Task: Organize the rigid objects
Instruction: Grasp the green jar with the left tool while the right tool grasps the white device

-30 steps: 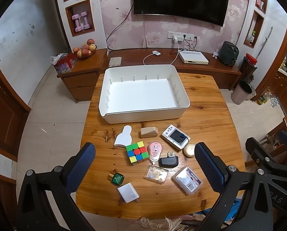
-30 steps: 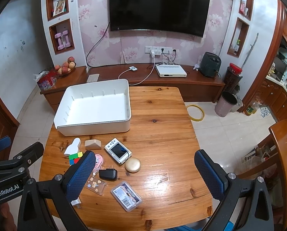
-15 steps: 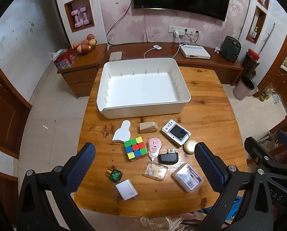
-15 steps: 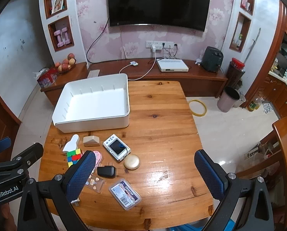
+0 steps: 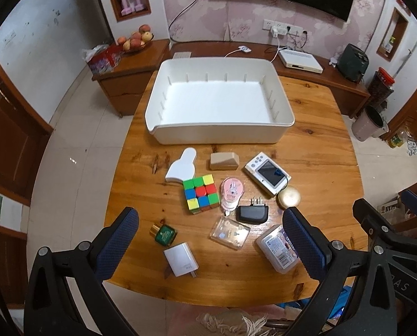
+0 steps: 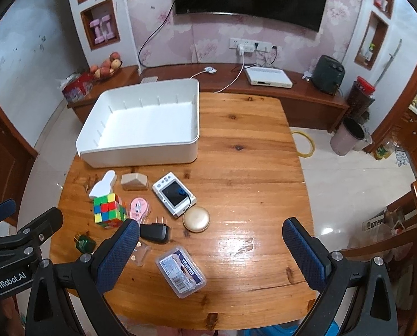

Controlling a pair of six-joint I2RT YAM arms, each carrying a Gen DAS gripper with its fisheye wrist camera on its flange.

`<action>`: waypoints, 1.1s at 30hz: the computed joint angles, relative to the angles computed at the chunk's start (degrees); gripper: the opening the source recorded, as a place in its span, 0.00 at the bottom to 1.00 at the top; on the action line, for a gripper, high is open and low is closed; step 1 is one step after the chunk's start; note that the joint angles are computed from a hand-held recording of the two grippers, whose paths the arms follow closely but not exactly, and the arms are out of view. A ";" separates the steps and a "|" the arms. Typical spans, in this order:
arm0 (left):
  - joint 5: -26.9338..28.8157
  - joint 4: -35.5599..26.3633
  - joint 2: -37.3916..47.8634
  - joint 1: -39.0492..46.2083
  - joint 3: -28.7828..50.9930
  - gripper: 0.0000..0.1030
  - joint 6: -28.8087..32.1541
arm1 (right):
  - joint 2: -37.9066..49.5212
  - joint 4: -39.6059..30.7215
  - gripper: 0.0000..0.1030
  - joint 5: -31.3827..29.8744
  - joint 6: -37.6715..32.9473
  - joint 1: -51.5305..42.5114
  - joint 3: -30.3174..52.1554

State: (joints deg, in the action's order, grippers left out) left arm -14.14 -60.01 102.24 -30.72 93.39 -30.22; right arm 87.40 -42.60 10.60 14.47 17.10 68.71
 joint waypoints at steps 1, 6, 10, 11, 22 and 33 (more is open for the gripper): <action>0.02 0.00 0.12 -0.02 -0.30 0.99 -0.45 | 0.36 0.24 1.00 -0.44 -0.43 -0.17 -0.17; 0.48 0.48 0.80 0.23 -2.10 0.99 -1.94 | 2.60 1.84 1.00 -2.39 -2.64 -1.07 -0.74; 1.44 0.15 1.90 0.77 -2.70 0.99 -3.09 | 4.76 2.33 1.00 -3.81 -3.73 -1.72 -0.51; 1.79 0.18 2.28 1.01 -2.85 0.99 -3.30 | 5.39 2.39 1.00 -4.08 -3.99 -1.77 -0.37; 4.52 1.01 4.07 5.60 -8.27 0.99 -7.48 | 13.85 4.03 0.98 -6.68 -6.84 -2.36 2.13; 11.66 9.23 2.51 13.76 -23.39 0.99 -11.24 | 24.29 10.05 0.98 -8.06 -13.34 -1.84 5.66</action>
State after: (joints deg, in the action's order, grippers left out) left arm -2.48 -50.79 104.75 -16.96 70.00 -41.46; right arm 111.69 -32.55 2.54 1.13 15.26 74.37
